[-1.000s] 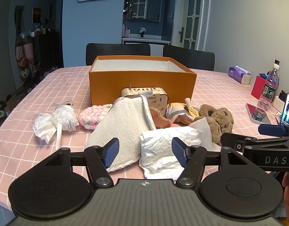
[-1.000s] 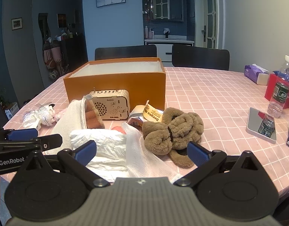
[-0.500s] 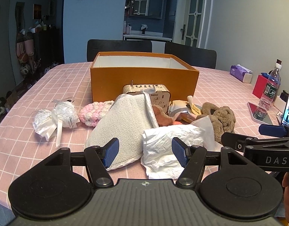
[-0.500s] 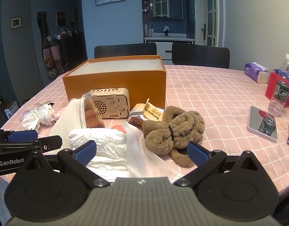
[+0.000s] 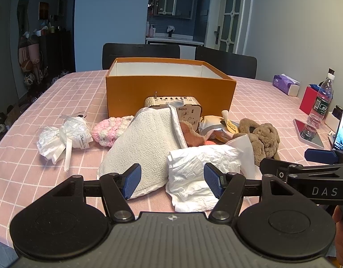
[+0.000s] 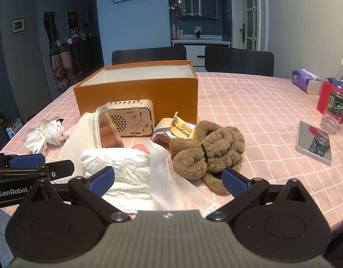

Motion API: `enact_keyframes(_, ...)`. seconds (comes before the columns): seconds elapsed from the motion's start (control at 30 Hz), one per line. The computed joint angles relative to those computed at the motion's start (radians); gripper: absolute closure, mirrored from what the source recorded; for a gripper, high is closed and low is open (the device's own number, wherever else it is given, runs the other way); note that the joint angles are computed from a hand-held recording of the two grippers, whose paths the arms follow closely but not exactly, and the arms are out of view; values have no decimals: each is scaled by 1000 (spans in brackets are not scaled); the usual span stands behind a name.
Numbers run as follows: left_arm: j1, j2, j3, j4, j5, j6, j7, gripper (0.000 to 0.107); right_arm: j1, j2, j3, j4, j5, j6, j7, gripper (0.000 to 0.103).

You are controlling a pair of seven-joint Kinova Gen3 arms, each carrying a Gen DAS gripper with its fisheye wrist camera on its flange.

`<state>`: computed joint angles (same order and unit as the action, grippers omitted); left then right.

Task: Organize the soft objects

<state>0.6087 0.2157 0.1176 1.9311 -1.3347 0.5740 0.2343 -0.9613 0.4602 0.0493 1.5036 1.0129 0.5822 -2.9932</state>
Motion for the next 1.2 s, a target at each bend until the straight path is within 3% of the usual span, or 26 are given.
enact_keyframes(1.2, -17, -6, -3, 11, -6, -26, 12, 32, -5, 23, -3, -45, -48, 38, 68, 3)
